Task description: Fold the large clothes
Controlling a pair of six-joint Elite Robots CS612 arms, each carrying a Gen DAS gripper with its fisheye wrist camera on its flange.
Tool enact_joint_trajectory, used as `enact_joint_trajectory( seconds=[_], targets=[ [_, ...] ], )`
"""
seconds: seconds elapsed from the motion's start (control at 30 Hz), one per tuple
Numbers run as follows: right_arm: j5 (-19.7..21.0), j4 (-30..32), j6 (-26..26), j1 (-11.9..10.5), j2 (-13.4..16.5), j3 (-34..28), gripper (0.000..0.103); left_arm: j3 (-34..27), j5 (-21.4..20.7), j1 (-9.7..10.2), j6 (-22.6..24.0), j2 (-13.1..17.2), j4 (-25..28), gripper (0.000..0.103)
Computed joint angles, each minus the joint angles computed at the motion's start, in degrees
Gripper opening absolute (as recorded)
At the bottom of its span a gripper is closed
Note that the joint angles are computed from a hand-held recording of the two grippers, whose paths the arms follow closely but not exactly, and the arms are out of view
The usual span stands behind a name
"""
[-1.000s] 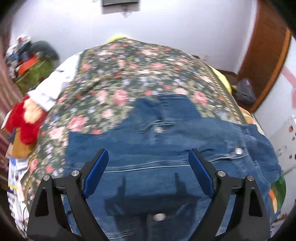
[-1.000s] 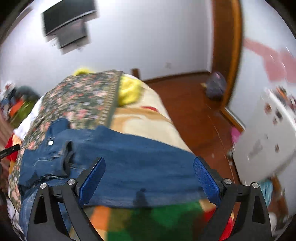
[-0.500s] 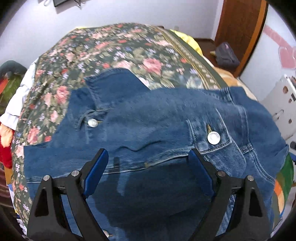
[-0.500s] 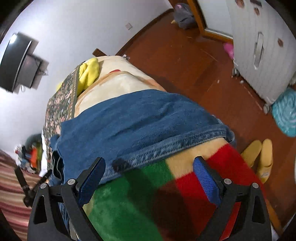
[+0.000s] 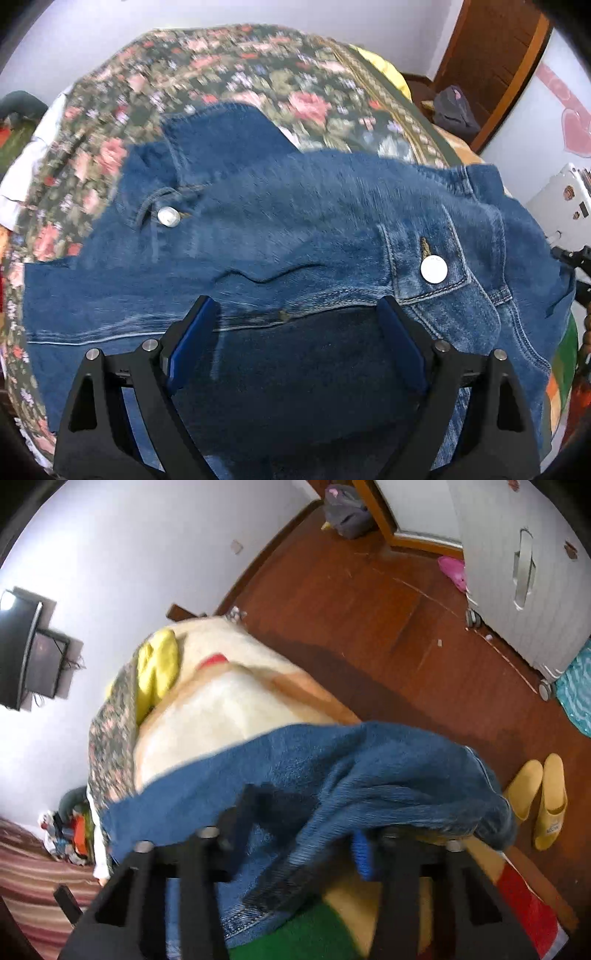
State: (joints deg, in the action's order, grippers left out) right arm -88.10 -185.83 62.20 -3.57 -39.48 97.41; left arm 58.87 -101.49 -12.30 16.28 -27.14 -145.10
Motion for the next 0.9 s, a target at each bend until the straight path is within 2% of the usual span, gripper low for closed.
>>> enact_joint_trajectory(
  seconds=[0.07, 0.13, 0.27, 0.4, 0.57, 0.7, 0.9],
  targets=[
    [-2.92, -0.73, -3.41, 0.81, -0.53, -0.98, 0.027, 1.56, -0.05, 0.3, -0.46, -0.92, -3.59, 0.089],
    [-5.7, -1.13, -6.5, 1.72, -1.08, -2.28, 0.026, 2.65, -0.53, 0.79, -1.19, -1.77, -6.21, 0.089],
    [-7.72, -3.3, -12.53, 3.5, -1.73, -5.75, 0.024, 4.21, -1.65, 2.07, -3.04, -3.22, -10.41, 0.089],
    [-6.25, -5.2, -19.66, 5.69, -1.63, -10.5, 0.02, 5.64, -4.28, 4.03, -6.22, -4.57, -15.54, 0.089],
    [-1.18, -5.75, -26.97, 9.09, 1.17, -20.06, 0.019, 6.55, -6.12, 6.13, -9.4, -5.57, -21.69, 0.089],
    [2.54, 0.34, -32.03, 12.0, 5.39, -29.97, 0.019, 7.92, -5.68, 7.67, -10.18, -6.23, -26.0, 0.089],
    [8.86, 19.77, -36.18, 15.39, 14.54, -46.62, 0.019, 10.23, -3.06, 9.81, -9.73, -6.7, -27.86, 0.089]
  ],
)
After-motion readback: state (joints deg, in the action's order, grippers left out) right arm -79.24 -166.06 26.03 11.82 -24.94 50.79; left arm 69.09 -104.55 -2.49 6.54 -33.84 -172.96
